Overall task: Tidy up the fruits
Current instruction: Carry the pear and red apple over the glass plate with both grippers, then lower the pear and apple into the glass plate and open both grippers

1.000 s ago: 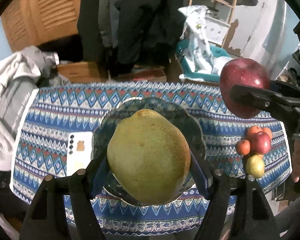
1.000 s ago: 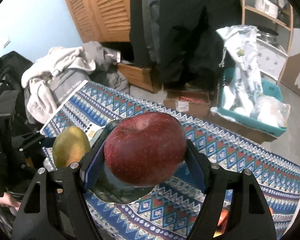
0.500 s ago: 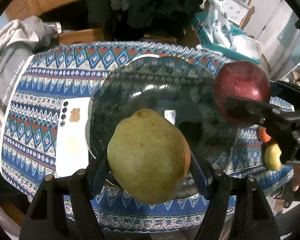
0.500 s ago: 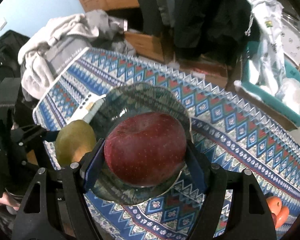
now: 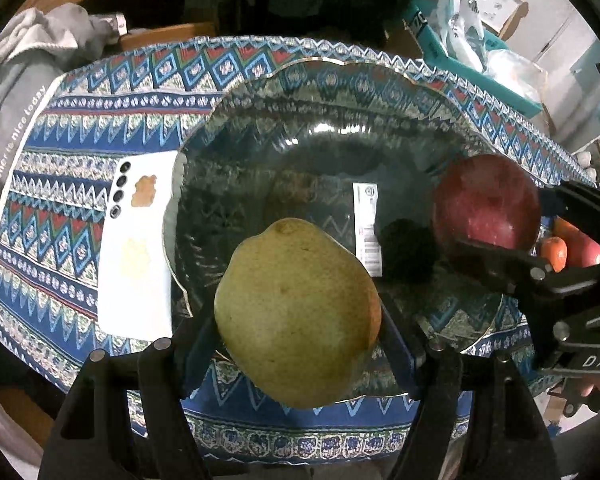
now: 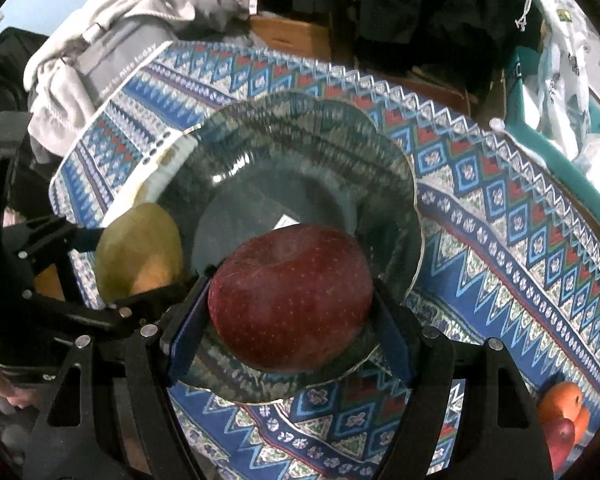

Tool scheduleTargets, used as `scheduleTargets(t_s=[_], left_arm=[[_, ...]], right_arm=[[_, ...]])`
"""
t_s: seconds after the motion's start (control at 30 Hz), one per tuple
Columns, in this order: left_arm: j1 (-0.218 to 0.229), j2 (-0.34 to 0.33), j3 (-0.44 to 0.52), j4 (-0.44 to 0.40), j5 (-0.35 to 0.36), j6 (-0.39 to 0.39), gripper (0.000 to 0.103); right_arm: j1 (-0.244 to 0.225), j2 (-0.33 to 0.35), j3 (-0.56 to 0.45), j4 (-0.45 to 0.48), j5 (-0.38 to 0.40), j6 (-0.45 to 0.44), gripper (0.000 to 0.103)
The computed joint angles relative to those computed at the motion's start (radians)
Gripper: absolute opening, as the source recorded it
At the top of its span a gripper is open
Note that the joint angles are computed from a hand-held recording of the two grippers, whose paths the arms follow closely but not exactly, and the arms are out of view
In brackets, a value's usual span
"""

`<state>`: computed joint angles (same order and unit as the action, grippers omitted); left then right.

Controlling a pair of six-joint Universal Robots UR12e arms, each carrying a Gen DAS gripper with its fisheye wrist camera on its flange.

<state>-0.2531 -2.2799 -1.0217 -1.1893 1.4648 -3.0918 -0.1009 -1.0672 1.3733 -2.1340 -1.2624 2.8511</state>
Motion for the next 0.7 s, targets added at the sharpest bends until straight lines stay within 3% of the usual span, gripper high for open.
scheduleTargets(t_s=[0.57,0.7], left_arm=[[-0.019,-0.019,0.031,-0.099,0.03,0.049,0.075],[-0.025,-0.009,0.015,-0.058,0.049,0.063,0.076]], right_arm=[[0.008,0.003,-0.006,0.051,-0.012,-0.012,0.077],[0.005,0.001,-0.001,0.042,0.001,-0.003,0.076]])
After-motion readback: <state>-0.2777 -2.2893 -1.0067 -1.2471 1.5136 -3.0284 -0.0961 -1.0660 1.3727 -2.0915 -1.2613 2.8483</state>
